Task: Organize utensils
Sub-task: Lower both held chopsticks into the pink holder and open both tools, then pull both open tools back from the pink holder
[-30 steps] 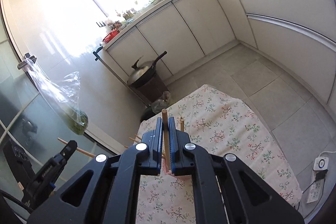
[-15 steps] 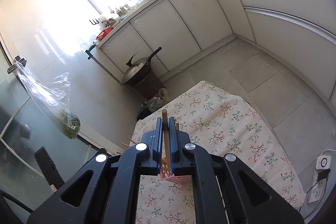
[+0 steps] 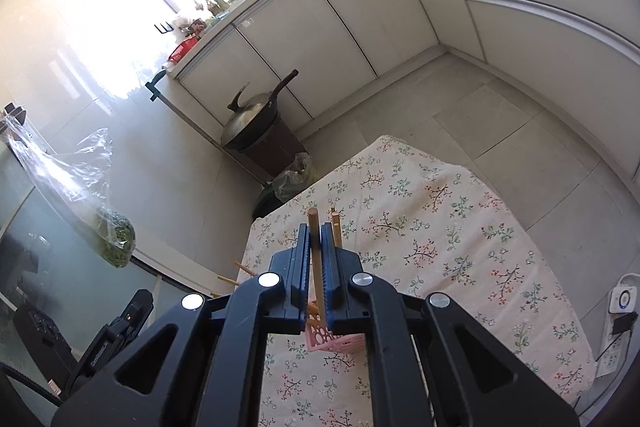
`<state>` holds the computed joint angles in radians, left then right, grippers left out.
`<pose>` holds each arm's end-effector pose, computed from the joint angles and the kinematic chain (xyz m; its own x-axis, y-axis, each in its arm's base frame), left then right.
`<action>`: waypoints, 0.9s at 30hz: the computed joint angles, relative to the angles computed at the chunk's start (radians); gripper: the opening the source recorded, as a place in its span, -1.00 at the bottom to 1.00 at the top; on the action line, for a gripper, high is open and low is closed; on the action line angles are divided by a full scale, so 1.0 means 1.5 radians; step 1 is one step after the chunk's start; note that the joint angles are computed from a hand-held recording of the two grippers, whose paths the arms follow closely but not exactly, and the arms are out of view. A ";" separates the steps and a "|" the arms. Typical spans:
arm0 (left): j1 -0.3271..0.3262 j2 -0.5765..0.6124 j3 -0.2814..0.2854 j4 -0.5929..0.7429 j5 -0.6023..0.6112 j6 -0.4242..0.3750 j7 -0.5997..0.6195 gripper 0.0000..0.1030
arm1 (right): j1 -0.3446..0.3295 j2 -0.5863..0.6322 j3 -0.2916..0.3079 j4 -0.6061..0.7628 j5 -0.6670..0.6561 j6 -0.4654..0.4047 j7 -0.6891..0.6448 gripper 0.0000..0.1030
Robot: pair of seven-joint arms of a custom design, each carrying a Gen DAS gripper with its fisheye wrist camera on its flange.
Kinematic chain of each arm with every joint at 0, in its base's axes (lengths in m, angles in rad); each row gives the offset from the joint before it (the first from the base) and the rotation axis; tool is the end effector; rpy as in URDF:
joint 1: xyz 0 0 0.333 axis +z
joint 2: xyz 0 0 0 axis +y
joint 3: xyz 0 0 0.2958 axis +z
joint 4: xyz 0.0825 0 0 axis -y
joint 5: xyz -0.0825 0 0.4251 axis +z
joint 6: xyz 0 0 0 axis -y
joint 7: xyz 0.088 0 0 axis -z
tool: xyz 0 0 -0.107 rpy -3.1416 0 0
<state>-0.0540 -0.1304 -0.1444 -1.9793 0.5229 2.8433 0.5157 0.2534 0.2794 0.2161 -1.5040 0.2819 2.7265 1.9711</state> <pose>0.5929 -0.1505 0.6070 0.2028 -0.9069 0.3694 -0.4633 -0.4212 -0.7797 0.6654 0.3018 0.5959 0.0868 -0.7958 -0.5993 -0.7408 0.3507 -0.5730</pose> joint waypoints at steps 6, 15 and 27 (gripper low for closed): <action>-0.006 0.002 -0.007 0.005 0.010 0.001 0.014 -0.48 | -0.002 0.048 0.011 0.053 0.015 -0.031 0.000 -0.69; -0.011 -0.007 -0.024 0.012 0.066 -0.026 -0.010 -0.22 | 0.038 -0.039 -0.027 -0.051 -0.131 0.036 0.044 -0.48; -0.016 -0.024 -0.054 0.005 0.222 -0.095 -0.112 0.49 | 0.084 -0.132 -0.086 -0.164 -0.457 0.075 0.252 0.14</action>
<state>-0.0772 -0.1667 -0.2258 -1.9715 0.8553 2.7011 0.3481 0.3788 0.0820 0.0876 -1.7506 -0.4030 2.8383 2.3487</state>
